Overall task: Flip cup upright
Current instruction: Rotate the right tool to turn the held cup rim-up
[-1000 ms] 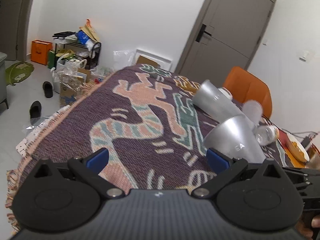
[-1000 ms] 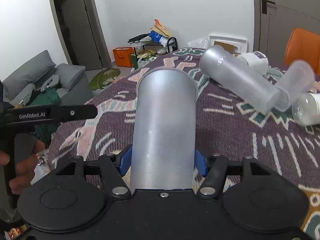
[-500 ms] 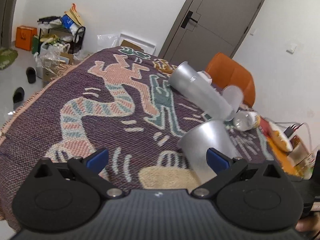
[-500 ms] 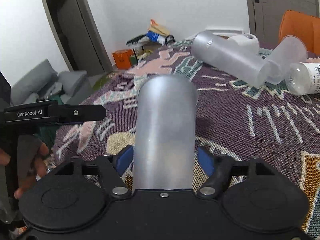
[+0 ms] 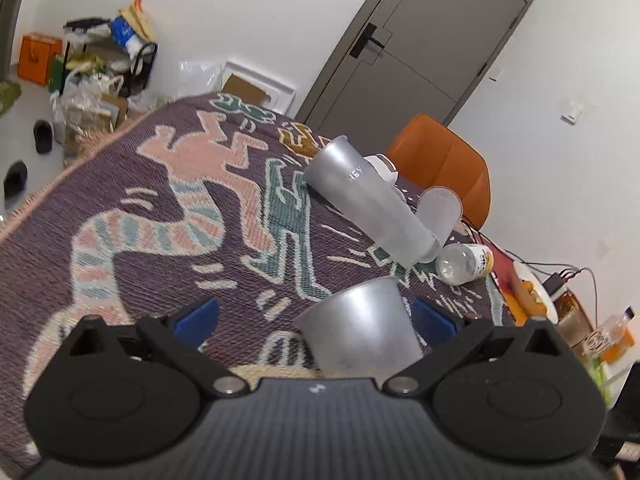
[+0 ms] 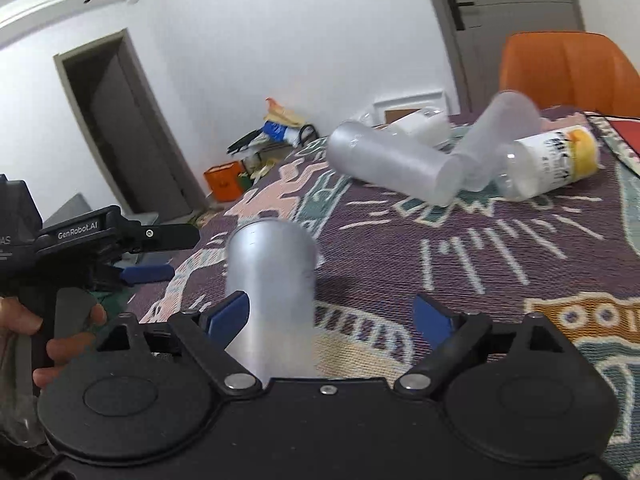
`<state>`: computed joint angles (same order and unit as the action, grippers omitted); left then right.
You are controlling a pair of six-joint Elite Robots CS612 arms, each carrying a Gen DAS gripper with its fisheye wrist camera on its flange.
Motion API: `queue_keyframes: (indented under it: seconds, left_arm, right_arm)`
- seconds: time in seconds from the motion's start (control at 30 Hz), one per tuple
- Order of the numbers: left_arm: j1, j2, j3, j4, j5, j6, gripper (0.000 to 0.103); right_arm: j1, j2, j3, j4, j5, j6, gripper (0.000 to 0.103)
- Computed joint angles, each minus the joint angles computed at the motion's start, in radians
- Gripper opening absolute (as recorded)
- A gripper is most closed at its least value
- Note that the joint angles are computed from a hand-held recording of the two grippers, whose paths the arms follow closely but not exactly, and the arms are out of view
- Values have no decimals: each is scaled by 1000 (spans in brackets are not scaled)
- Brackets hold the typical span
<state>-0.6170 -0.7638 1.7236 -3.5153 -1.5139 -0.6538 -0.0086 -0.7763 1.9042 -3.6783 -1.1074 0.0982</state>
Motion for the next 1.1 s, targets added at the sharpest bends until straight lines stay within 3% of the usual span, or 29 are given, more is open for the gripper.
queue_keyframes:
  seconds: [0.3,0.73,0.97,1.1]
  left_arm:
    - [17,33,-45,16,-111,-93,101]
    - [30,106,-130,27,-234,-179,97]
    - [35,124,-158,40,-256,-195,97]
    - [36,130,-168,43,-259,-207,85]
  right_arm:
    - [-17,15,0,-34,-15,68,90]
    - [-13,20,5,-14,-54,52,95]
    - [-10,23,1,-9,-71,59,95]
    - [-11,22,4,-13,-73,60,95]
